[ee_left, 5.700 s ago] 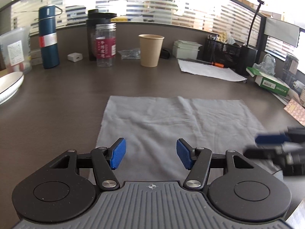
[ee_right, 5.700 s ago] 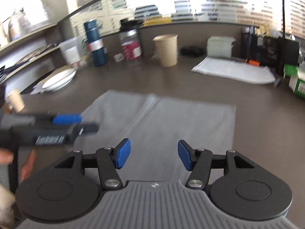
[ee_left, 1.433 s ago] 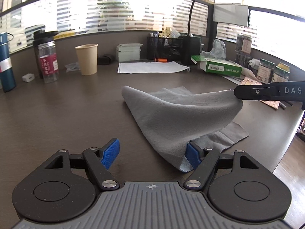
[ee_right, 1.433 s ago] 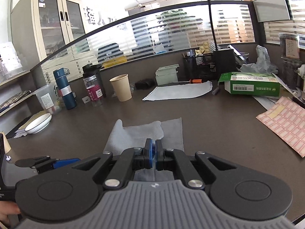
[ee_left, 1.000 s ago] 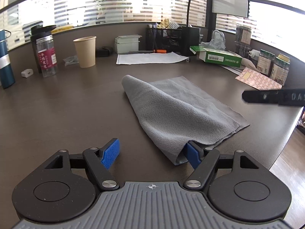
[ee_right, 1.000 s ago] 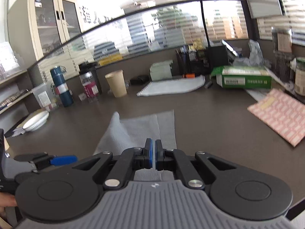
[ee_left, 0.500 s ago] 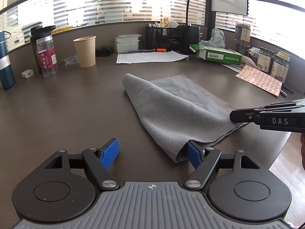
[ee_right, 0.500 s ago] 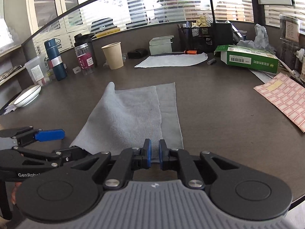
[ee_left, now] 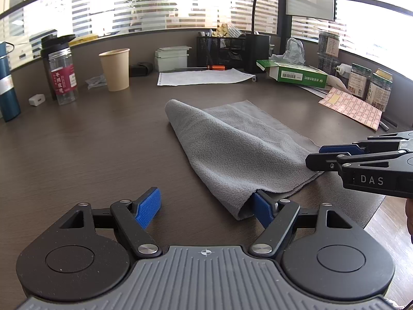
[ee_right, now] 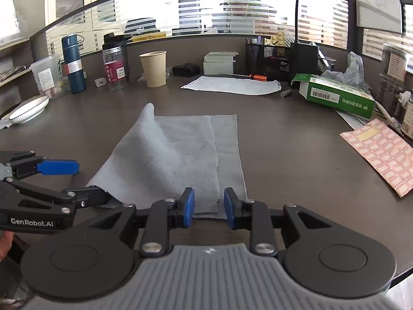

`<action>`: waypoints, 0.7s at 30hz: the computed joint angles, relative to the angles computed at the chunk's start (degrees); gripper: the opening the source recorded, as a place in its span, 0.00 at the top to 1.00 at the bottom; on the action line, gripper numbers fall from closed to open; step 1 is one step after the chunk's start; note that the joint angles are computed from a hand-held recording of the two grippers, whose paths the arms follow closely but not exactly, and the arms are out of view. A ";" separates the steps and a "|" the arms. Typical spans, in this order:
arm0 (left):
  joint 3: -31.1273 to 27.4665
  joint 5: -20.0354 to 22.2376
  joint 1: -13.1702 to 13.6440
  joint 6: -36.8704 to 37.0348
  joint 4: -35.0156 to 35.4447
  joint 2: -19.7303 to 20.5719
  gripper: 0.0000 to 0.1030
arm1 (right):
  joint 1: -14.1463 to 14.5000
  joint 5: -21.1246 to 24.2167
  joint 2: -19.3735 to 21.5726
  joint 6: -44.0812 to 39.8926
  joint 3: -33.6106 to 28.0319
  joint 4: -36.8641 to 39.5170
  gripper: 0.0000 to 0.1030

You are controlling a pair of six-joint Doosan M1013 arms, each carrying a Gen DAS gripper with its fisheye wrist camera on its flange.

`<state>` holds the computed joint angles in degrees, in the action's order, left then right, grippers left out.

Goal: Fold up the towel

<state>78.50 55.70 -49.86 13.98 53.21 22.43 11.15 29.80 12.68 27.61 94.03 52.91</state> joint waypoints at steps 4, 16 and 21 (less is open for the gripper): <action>-0.02 0.14 -0.04 0.07 -0.06 0.02 0.21 | 0.04 -0.33 -0.10 -0.58 0.08 0.00 0.94; -0.43 1.01 -0.21 0.55 0.05 0.28 0.21 | -1.14 -1.40 -1.15 -6.32 0.59 8.02 0.97; -0.64 1.42 -0.28 0.83 0.06 0.41 0.21 | -1.31 -1.89 -1.44 -5.59 0.84 7.25 0.97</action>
